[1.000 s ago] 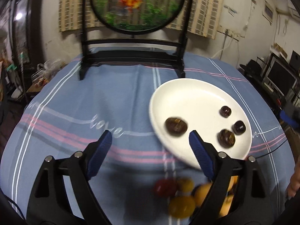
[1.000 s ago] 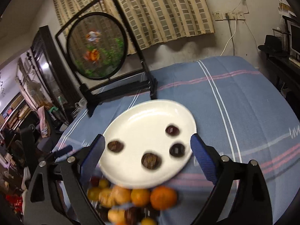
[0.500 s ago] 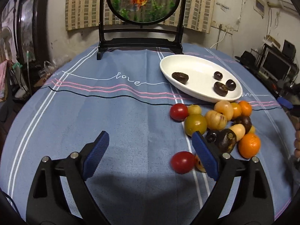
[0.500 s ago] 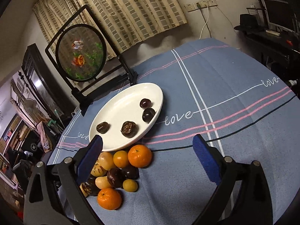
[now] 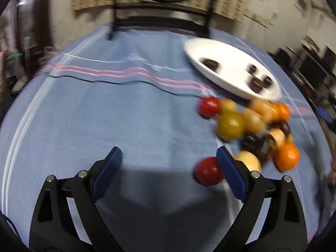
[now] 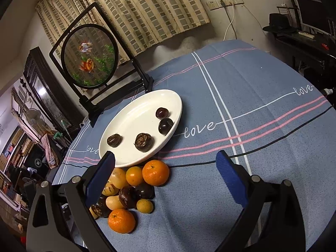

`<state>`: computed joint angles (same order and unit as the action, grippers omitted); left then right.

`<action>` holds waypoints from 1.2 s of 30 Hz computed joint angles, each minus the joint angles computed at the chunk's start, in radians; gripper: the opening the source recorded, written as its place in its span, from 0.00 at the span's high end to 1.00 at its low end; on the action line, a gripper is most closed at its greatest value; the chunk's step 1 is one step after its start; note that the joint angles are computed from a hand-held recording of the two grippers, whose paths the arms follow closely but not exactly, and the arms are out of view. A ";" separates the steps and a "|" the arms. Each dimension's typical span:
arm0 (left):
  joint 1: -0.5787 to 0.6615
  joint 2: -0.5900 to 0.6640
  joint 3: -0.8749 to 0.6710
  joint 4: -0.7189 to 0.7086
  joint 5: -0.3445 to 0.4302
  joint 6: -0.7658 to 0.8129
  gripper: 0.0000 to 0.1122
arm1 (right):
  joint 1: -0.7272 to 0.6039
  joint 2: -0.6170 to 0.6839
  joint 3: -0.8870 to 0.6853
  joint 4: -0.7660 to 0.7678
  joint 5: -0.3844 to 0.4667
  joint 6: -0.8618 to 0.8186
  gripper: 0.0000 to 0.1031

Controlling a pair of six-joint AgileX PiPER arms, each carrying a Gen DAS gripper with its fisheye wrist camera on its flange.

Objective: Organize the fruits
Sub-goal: 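Grasp the red tomato with the left gripper, then carry the tomato toward the plate with left while right grasps a tangerine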

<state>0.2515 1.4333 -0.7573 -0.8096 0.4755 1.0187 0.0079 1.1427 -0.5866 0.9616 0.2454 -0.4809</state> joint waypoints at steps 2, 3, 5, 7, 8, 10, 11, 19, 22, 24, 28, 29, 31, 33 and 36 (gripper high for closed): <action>0.017 -0.013 0.011 0.016 -0.081 -0.062 0.18 | -0.005 -0.004 0.003 0.010 -0.001 -0.007 0.06; 0.048 -0.013 0.008 -0.028 -0.071 -0.038 0.18 | -0.008 -0.008 0.006 0.023 -0.001 -0.020 0.06; 0.120 -0.021 0.008 -0.170 -0.005 0.088 0.20 | -0.009 -0.008 0.007 0.027 -0.001 -0.023 0.06; 0.147 -0.052 0.033 -0.254 0.043 0.210 0.20 | -0.011 -0.007 0.006 0.034 0.004 -0.033 0.06; 0.133 -0.077 0.058 -0.267 0.043 0.262 0.20 | -0.012 -0.006 0.005 0.034 0.006 -0.033 0.06; 0.066 -0.119 0.100 -0.233 -0.005 0.292 0.19 | -0.013 -0.005 0.005 0.025 0.007 -0.024 0.06; 0.037 -0.131 0.110 -0.214 -0.021 0.292 0.19 | -0.014 -0.004 0.005 0.024 0.008 -0.024 0.06; -0.001 -0.110 0.093 -0.071 0.020 0.216 0.40 | -0.008 0.004 -0.001 -0.004 0.011 0.007 0.06; -0.022 -0.081 0.070 -0.009 0.035 0.163 0.58 | 0.000 0.005 -0.001 -0.018 0.005 0.019 0.06; -0.040 -0.055 0.052 0.042 0.046 0.117 0.62 | 0.005 0.007 -0.001 -0.026 0.003 0.027 0.06; -0.079 -0.013 0.026 0.139 0.043 0.014 0.64 | 0.011 0.011 -0.002 -0.036 0.000 0.039 0.06; -0.077 -0.015 0.031 0.129 0.043 0.025 0.64 | 0.012 0.011 -0.002 -0.041 0.000 0.044 0.06; -0.072 -0.016 0.034 0.115 0.047 0.039 0.69 | 0.022 0.014 -0.007 -0.085 -0.004 0.084 0.06; -0.064 -0.018 0.034 0.094 0.055 0.058 0.72 | 0.033 0.018 -0.012 -0.130 -0.002 0.120 0.06; -0.030 -0.020 0.034 0.030 0.089 0.115 0.73 | 0.067 0.031 -0.026 -0.250 0.000 0.224 0.06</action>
